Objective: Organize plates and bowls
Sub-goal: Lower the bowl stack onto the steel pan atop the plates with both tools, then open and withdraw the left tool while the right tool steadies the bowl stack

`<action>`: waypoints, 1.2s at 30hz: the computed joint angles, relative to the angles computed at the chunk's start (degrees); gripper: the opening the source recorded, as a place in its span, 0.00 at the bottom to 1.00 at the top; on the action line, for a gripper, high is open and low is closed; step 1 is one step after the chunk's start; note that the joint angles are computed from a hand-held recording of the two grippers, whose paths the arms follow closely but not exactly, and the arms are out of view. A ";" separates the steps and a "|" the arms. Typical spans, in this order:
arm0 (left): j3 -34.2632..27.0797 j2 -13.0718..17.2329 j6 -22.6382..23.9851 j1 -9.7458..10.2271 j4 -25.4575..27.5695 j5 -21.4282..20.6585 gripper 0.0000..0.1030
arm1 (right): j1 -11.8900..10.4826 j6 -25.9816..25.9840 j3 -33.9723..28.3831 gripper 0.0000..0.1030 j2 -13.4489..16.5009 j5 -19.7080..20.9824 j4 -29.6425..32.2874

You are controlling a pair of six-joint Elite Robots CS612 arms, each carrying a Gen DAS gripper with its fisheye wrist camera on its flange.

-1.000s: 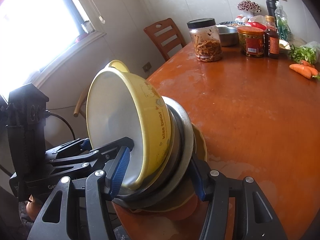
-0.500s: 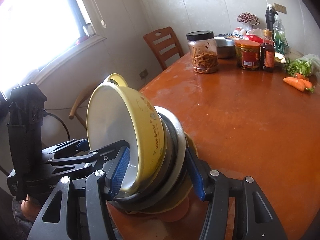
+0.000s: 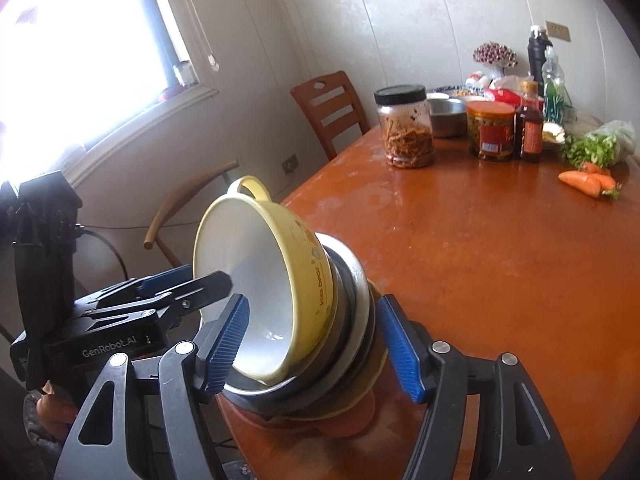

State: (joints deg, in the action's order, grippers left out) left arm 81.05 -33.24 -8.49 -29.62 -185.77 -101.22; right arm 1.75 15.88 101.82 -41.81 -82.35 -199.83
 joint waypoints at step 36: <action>-6.35 4.41 4.38 1.75 12.75 1.92 0.71 | 3.10 -15.59 2.24 0.72 2.13 -8.12 2.87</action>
